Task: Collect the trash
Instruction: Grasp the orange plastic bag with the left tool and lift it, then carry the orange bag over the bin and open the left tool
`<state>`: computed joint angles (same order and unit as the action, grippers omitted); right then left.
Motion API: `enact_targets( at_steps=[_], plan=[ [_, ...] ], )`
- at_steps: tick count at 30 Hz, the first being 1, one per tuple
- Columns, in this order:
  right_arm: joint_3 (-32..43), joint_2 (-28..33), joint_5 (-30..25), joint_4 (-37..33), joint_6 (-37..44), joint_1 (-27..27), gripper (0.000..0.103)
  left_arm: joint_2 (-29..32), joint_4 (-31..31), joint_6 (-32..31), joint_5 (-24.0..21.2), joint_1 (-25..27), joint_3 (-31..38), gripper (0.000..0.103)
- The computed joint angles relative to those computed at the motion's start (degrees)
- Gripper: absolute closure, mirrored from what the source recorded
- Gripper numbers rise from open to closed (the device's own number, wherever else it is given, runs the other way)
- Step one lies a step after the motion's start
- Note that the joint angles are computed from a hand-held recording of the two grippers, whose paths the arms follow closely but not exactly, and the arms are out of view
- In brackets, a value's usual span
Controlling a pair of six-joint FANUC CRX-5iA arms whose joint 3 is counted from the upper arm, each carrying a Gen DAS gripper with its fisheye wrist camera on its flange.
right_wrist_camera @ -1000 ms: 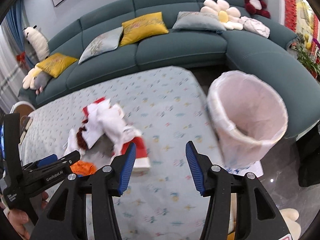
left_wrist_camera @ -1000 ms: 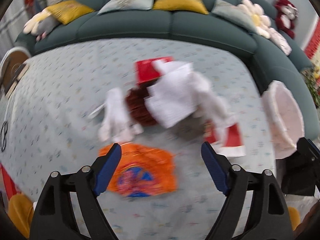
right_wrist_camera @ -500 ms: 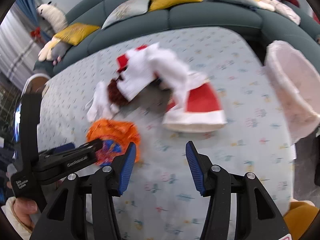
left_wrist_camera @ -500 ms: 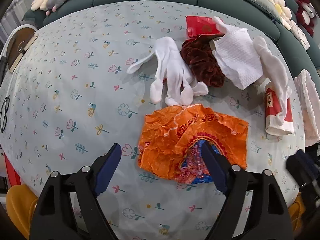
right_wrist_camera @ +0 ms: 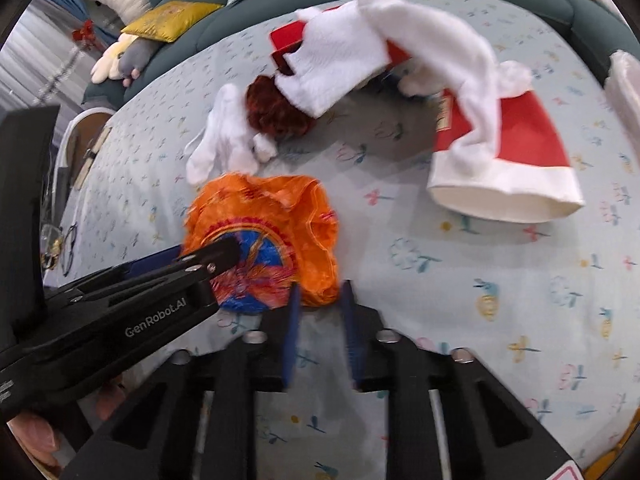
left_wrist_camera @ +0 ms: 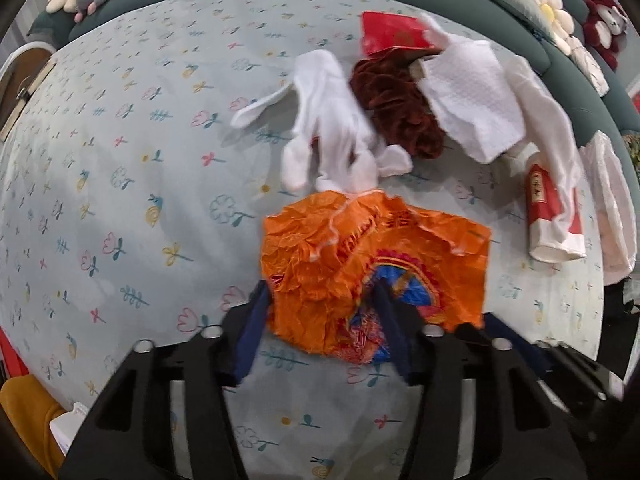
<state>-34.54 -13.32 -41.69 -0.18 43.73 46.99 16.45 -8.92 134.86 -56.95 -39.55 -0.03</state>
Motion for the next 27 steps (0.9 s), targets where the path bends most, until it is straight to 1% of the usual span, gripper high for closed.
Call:
enact_targets(
  at_steps=[1,2,3,4,6,10,13,17,20,23,24,26,27],
  plan=[
    [-0.1,-0.1,0.3,0.2,0.0,0.2,0.087,0.2,-0.1,0.2,-0.2,-0.6,0.7,0.068],
    [-0.2,-0.6,0.7,-0.1,0.6,0.4,0.089,-0.1,0.3,-0.2,0.5,-0.7,0.5,0.072],
    [-0.3,-0.9,1.0,-0.3,1.1,0.4,0.091,-0.4,0.8,-0.8,0.7,-0.7,0.5,0.079],
    [-0.3,-1.0,1.3,0.0,1.2,0.5,0.091,-0.5,1.1,-1.1,0.7,-0.9,0.8,0.084],
    [-0.9,-2.2,1.6,1.8,-0.1,1.0,0.092,-0.5,1.0,-0.9,0.4,-1.7,1.9,0.086],
    [-2.7,-6.9,1.5,6.3,-4.0,1.3,0.092,-1.2,-1.7,-0.3,-1.5,-3.8,5.5,0.088],
    [-3.9,-10.3,0.7,10.5,-6.9,0.9,0.092,-0.3,-3.8,-0.6,-2.7,-5.7,9.9,0.088],
    [-5.7,-16.3,-1.4,18.0,-11.8,-0.6,0.092,2.3,-5.5,-2.1,-3.4,-8.0,17.2,0.088],
    [-6.0,-20.7,-3.5,20.2,-11.6,-4.6,0.092,5.5,-5.7,-4.3,-3.8,-9.7,23.6,0.088],
    [-6.0,-23.7,-5.0,21.5,-10.0,-9.8,0.093,10.7,-4.0,-7.3,-4.1,-11.0,32.0,0.088],
    [-5.9,-24.5,-5.2,21.5,-9.0,-11.8,0.093,12.9,-3.5,-8.3,-4.5,-11.6,35.8,0.088],
    [-5.1,-25.5,-5.1,19.9,-5.4,-17.8,0.093,17.1,-2.9,-10.1,-5.3,-12.8,42.6,0.088],
    [-4.6,-25.4,-4.8,19.1,-3.7,-20.4,0.093,20.1,-2.2,-11.4,-6.4,-13.3,47.4,0.088]
  ],
)
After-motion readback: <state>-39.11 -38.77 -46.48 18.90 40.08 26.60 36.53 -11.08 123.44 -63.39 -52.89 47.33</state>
